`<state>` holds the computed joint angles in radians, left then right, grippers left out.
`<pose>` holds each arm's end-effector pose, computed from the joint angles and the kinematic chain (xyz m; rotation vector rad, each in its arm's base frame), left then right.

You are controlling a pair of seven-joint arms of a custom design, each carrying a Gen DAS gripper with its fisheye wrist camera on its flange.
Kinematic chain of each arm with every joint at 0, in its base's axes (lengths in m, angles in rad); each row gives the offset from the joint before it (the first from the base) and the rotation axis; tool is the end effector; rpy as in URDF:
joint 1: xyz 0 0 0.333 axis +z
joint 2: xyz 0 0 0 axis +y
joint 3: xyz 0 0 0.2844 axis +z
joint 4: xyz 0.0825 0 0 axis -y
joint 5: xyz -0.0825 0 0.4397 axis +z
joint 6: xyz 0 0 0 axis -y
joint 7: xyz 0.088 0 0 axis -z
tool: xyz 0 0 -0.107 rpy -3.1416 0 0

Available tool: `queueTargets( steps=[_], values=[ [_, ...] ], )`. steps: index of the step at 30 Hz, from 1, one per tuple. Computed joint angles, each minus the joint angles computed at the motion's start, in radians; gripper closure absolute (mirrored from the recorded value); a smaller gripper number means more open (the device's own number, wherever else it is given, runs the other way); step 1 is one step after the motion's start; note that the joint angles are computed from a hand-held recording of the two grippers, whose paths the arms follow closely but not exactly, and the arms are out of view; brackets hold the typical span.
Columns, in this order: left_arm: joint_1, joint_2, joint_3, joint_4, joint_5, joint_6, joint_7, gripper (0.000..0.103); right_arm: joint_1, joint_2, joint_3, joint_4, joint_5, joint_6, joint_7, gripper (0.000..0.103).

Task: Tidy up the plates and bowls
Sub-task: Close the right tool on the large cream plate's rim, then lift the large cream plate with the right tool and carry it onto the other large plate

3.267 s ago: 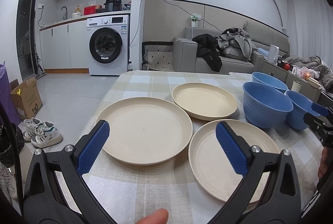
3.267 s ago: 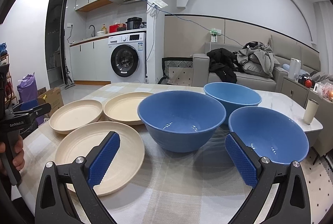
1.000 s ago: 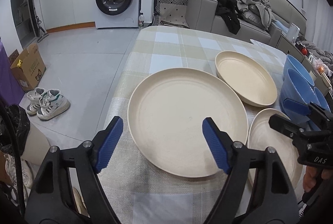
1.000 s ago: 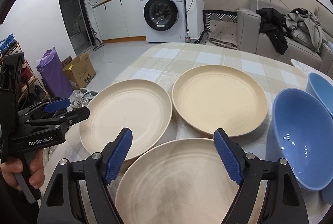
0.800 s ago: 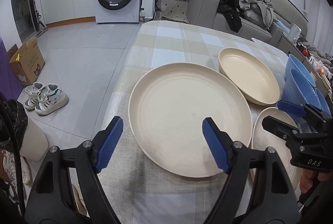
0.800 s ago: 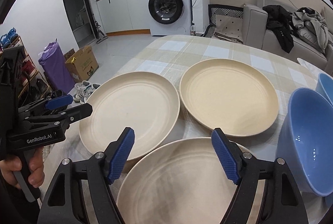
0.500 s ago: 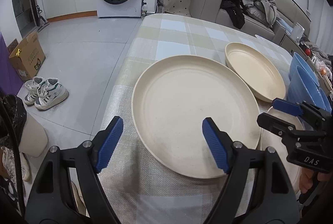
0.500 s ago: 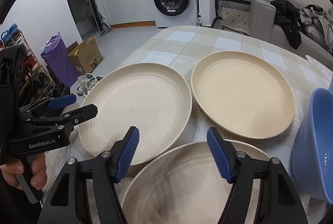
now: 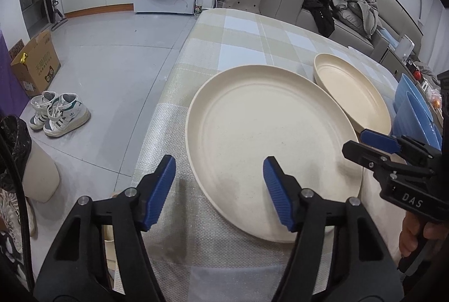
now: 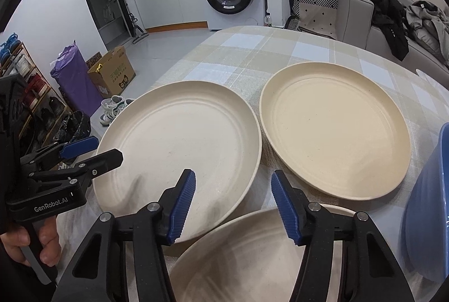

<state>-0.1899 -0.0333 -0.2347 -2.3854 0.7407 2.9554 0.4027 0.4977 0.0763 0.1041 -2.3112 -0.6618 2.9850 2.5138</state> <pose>0.4956 -0.2732 0.3175 -1.9481 1.8507 -0.7876 0.4596 0.3681 0.2977 -2.0372 1.5333 -0.3839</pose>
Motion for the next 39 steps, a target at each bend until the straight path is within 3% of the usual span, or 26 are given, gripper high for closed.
queueTargets(
  steps=[3,5,14,25,39],
  values=[
    [-0.002,0.014,0.002,0.01,0.001,-0.006,0.002,0.049,0.0,0.011,-0.001,0.008,0.006,-0.006,-0.004,0.053],
    [-0.008,0.022,0.005,0.011,-0.024,-0.005,0.026,0.063,0.001,0.017,-0.004,0.011,0.013,-0.006,-0.009,0.058],
    [-0.029,0.048,0.023,0.039,-0.01,-0.047,0.019,0.075,0.017,0.033,-0.02,0.029,-0.02,-0.031,0.02,0.079],
    [-0.026,0.015,0.019,0.028,0.066,-0.08,-0.052,0.079,0.03,0.02,-0.025,0.039,-0.188,-0.066,0.155,0.082],
    [0.008,-0.072,-0.026,-0.025,0.101,-0.082,-0.086,0.079,0.0,-0.039,0.017,0.008,-0.28,-0.085,0.244,0.082]
  ],
)
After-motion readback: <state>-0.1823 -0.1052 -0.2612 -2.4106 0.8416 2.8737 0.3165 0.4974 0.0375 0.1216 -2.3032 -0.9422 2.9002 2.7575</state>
